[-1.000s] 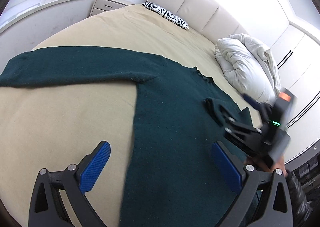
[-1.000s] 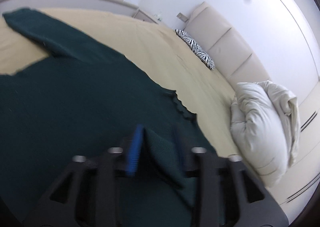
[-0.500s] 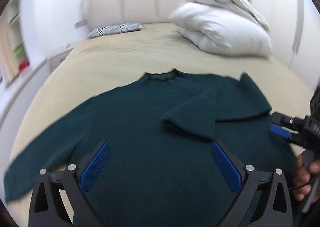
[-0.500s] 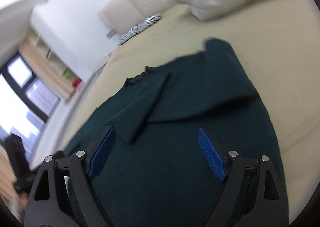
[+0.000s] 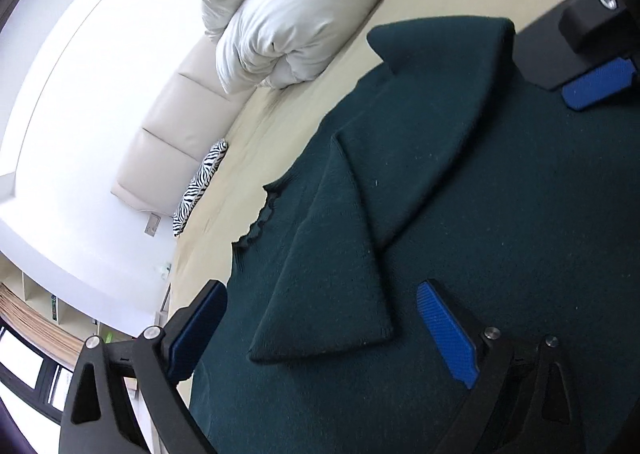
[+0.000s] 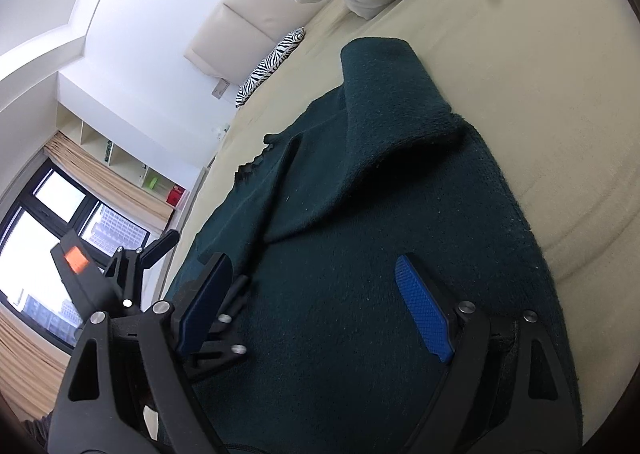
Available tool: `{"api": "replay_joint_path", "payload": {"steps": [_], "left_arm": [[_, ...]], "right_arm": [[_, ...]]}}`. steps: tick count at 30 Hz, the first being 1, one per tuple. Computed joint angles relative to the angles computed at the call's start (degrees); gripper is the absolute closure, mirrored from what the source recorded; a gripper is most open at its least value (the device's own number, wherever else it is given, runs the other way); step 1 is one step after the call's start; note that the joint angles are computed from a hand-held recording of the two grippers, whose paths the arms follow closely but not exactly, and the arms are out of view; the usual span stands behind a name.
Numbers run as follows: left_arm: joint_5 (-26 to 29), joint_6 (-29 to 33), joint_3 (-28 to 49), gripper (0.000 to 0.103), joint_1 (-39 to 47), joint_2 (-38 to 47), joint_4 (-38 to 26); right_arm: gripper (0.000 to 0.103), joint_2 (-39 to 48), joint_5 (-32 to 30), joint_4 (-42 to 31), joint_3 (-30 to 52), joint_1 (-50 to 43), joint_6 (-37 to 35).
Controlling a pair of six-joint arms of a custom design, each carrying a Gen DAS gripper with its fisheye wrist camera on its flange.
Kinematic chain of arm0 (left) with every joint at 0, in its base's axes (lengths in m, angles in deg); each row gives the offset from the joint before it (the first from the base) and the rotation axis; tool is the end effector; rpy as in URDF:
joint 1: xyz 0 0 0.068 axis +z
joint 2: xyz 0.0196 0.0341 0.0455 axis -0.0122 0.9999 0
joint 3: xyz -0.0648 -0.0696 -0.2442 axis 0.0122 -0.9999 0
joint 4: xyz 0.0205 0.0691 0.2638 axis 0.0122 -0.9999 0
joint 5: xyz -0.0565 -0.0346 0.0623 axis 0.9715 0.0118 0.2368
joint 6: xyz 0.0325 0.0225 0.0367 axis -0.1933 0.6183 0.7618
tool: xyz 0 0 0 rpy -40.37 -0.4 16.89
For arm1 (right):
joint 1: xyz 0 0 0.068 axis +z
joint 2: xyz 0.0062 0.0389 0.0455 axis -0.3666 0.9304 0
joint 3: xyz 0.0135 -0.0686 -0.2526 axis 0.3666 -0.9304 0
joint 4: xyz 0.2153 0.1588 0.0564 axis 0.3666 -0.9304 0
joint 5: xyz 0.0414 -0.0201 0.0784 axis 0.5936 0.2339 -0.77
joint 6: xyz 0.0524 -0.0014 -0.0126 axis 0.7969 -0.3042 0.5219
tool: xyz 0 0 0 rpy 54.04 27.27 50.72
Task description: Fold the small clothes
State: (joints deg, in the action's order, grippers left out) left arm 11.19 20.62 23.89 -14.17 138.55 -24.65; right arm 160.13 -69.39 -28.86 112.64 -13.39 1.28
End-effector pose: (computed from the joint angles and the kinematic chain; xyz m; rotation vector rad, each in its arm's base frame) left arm 0.2219 -0.0364 0.1490 0.7746 2.0849 0.7916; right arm 0.2399 0.0545 0.1411 0.1514 2.2803 1.0523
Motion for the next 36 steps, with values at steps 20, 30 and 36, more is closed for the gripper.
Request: {"api": "replay_joint_path", "payload": {"steps": [20, 30, 36], "left_arm": [[70.32, -32.30, 50.46, 0.090, 46.59, 29.71, -53.52], [62.47, -36.47, 49.62, 0.014, 48.88, 31.77, -45.97], [56.96, -32.38, 50.88, 0.022, 43.50, 35.84, -45.08]], "right_arm": [[0.019, -2.67, 2.42, -0.50, -0.86, 2.21, 1.05], [0.019, -1.78, 2.71, 0.05, -0.25, 2.77, 1.43], [0.018, -1.38, 3.24, 0.09, 0.22, 3.35, 1.29]]}}
